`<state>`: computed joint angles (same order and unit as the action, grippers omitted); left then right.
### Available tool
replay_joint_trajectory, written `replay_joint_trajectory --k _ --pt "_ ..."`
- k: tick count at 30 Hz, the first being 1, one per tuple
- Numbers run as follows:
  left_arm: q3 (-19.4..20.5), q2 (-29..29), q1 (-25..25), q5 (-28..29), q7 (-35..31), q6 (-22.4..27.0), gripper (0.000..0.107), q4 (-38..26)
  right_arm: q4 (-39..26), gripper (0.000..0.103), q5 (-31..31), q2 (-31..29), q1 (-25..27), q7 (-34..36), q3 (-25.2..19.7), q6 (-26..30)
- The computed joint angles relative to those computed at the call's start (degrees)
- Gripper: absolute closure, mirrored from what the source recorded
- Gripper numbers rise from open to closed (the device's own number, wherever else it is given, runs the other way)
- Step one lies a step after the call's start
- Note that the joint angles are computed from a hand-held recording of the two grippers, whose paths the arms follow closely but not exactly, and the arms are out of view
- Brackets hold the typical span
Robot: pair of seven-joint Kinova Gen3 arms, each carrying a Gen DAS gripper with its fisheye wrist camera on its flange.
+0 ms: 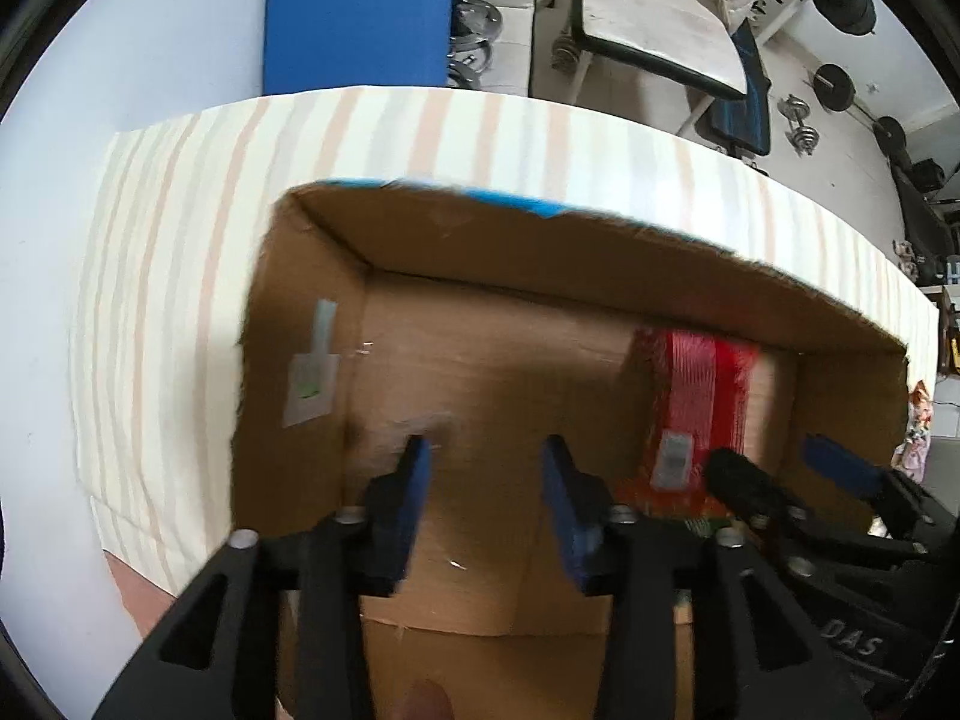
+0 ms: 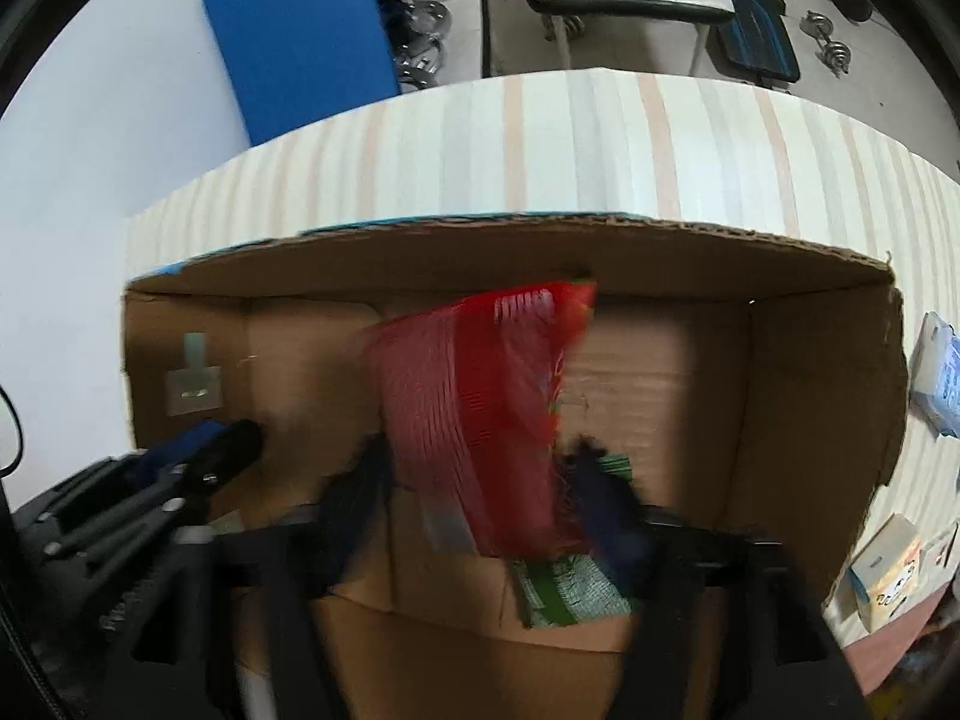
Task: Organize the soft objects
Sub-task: 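Carry both packs over the box and open both tools to drop them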
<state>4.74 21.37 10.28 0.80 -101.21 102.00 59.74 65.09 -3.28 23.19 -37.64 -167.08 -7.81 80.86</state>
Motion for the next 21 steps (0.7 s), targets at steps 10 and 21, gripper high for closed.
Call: replay_joint_trajectory --k 10,21 --pt "-0.2 -6.8 -1.6 -1.1 -4.5 -3.6 0.013 6.6 -6.9 0.000 4.2 1.3 -5.9 -2.7 0.2 12.1" --pt "-1.9 -19.2 -6.4 2.5 -8.3 -4.4 0.013 12.9 -9.2 0.000 10.8 -2.2 -15.3 -11.9 -0.8 18.2"
